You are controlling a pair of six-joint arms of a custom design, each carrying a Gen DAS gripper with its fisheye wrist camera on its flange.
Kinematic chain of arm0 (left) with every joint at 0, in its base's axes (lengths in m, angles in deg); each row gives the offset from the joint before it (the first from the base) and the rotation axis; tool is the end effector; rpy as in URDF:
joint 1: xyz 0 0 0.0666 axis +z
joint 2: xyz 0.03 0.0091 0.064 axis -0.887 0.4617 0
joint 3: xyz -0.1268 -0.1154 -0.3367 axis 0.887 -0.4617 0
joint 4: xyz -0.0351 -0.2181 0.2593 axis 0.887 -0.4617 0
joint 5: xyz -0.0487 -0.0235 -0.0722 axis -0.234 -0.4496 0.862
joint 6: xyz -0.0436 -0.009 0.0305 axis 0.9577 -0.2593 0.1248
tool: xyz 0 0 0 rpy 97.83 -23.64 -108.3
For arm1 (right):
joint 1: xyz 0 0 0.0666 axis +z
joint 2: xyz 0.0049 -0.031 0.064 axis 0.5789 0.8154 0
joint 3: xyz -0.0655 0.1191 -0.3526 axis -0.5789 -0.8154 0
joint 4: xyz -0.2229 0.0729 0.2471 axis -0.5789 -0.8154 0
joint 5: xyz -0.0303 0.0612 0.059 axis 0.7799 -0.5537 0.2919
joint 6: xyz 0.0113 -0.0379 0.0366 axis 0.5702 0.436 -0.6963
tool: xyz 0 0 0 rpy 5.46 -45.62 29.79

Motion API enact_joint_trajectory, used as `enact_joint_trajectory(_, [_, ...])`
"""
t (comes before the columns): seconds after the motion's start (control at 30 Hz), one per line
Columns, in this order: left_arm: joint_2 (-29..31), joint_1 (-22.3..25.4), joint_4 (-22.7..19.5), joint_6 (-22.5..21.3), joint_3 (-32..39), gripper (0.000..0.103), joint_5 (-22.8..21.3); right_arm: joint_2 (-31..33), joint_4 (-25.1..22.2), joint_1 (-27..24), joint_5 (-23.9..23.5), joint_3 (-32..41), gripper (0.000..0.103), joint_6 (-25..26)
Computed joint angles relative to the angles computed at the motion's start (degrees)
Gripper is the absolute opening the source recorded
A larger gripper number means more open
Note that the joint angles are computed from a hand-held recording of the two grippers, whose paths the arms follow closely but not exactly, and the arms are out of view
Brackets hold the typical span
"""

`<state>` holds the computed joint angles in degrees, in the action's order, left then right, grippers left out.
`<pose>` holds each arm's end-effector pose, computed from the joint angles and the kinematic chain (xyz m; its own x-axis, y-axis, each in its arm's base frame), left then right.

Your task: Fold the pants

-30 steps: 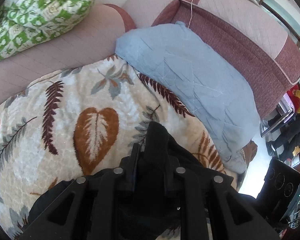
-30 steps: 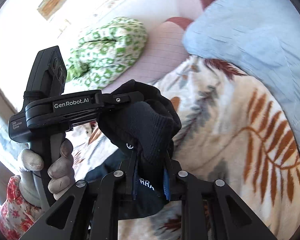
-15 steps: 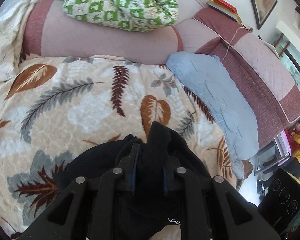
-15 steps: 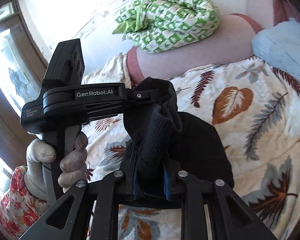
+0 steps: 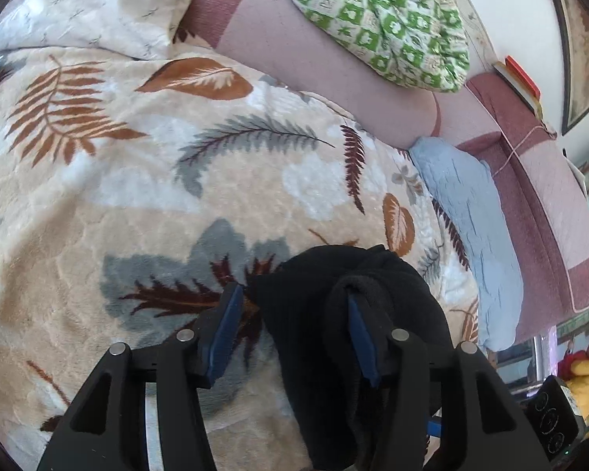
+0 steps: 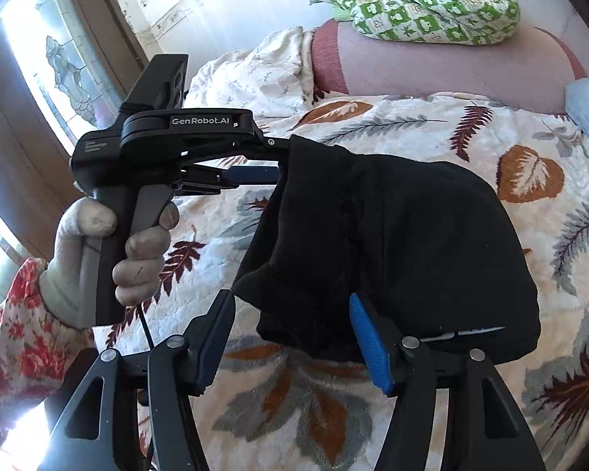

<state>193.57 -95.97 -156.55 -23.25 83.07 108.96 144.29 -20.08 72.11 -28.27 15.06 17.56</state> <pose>0.5150 -0.3644 0.4390 -0.8411 0.3264 -0.4312 0.5346 0.6229 -0.5712 0.2690 0.1887 0.4324 -0.6839 0.3134 -0.6588 0.0593 0.9239 0.3780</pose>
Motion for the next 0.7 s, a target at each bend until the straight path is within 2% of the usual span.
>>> enact_joint_trajectory(0.07, [-0.9, 0.3, 1.2, 0.8, -2.1, 0.053, 0.2, -0.7, 0.3, -0.2, -2.3, -0.3, 0.066, -0.2])
enact_joint_trajectory(0.13, [-1.8, 0.3, 2.5, 1.2, -4.1, 0.055, 0.2, -1.4, 0.0, 0.1, -2.5, -0.4, 0.067, -0.4])
enact_joint_trajectory(0.2, [-1.9, 0.4, 2.2, 0.7, -4.7, 0.057, 0.2, -1.7, -1.1, 0.9, -0.6, 0.2, 0.067, -0.4])
enact_joint_trajectory(0.27, [-1.5, 0.6, 0.4, -0.7, -4.4, 0.063, -0.4, -1.2, -2.6, 1.5, 1.5, 1.5, 0.067, 0.0])
enact_joint_trajectory(0.33, [-1.4, 1.1, -1.4, -2.2, -4.9, 0.064, -1.6, -0.2, -4.0, 1.7, 3.7, 3.0, 0.067, 0.2])
enact_joint_trajectory(0.43, [-1.9, 2.5, -1.6, -2.0, -6.8, 0.067, -1.9, 2.0, -4.2, 0.7, 5.9, 4.6, 0.067, 0.0])
enact_joint_trajectory(0.5, [-2.4, 3.4, -0.6, -0.6, -7.6, 0.067, -4.1, 4.0, -3.6, -0.7, 3.7, 5.1, 0.067, 0.4])
enact_joint_trajectory(0.57, [-2.3, 5.0, 0.0, 2.9, -7.5, 0.067, -2.8, 6.1, -4.0, -2.2, -0.2, 5.4, 0.068, 0.8])
enact_joint_trajectory(0.63, [-3.3, 6.0, 2.0, 6.3, -8.6, 0.067, -3.1, 8.2, -4.7, -2.7, -1.2, 5.7, 0.069, 1.0])
enact_joint_trajectory(0.7, [-4.9, 6.0, 3.7, 7.3, -9.5, 0.067, -3.5, 8.5, -4.3, -2.2, -0.4, 5.4, 0.075, 1.6])
